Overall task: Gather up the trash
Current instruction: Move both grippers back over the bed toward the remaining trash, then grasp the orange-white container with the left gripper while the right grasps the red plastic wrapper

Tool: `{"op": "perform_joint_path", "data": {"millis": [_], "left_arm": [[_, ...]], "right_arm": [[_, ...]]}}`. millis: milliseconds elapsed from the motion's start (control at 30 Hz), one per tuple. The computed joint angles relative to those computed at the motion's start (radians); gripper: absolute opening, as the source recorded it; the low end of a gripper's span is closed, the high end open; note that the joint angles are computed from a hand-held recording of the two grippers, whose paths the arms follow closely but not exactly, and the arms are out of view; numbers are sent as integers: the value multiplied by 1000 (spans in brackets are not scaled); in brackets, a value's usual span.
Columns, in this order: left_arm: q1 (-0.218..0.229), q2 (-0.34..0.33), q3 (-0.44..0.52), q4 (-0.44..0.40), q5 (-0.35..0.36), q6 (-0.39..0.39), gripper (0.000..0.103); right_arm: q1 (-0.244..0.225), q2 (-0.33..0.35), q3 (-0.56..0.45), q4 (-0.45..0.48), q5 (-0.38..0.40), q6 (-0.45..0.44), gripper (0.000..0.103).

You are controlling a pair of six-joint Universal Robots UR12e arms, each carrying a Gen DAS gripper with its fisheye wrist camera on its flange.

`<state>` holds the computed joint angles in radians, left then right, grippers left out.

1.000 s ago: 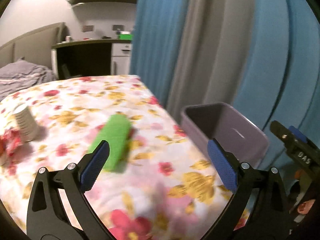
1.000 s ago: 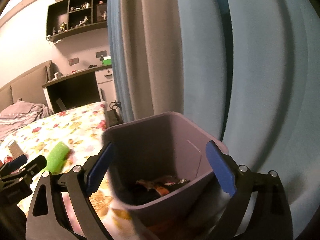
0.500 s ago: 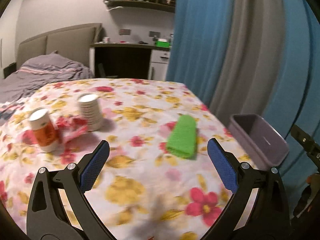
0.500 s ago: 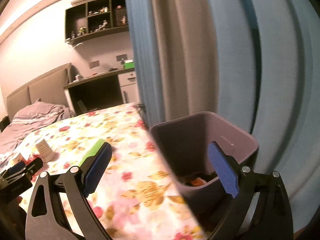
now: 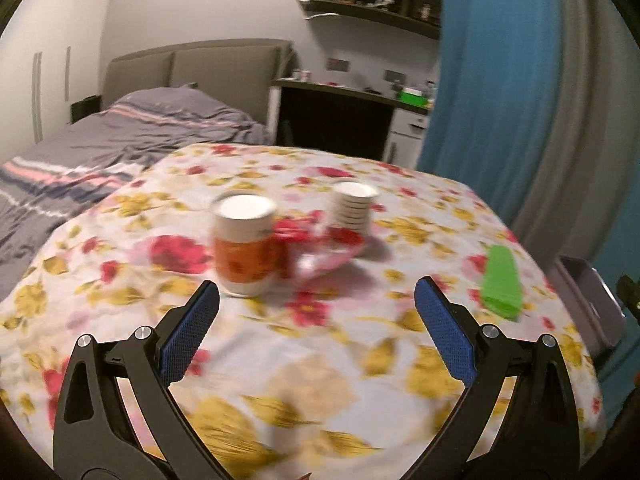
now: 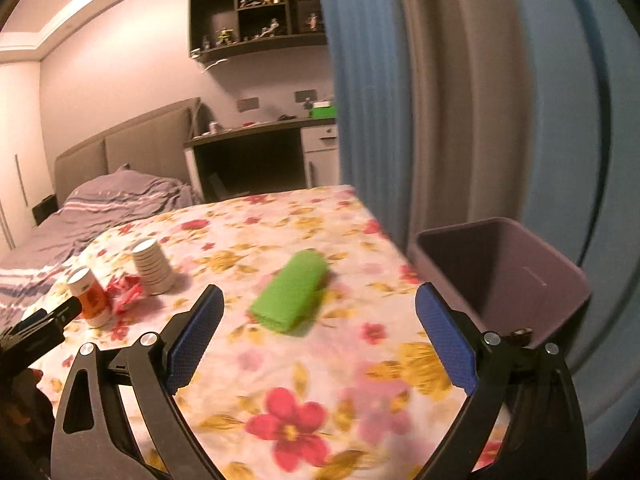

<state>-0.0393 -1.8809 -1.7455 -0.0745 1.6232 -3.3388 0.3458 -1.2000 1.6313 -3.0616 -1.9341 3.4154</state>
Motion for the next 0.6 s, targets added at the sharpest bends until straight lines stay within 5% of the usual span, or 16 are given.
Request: {"op": "perform_joint_path", "data": {"millis": [600], "left_arm": [[61, -78, 92, -74, -5, 22, 96]], "right_arm": [[52, 113, -160, 93, 116, -69, 93]]}}
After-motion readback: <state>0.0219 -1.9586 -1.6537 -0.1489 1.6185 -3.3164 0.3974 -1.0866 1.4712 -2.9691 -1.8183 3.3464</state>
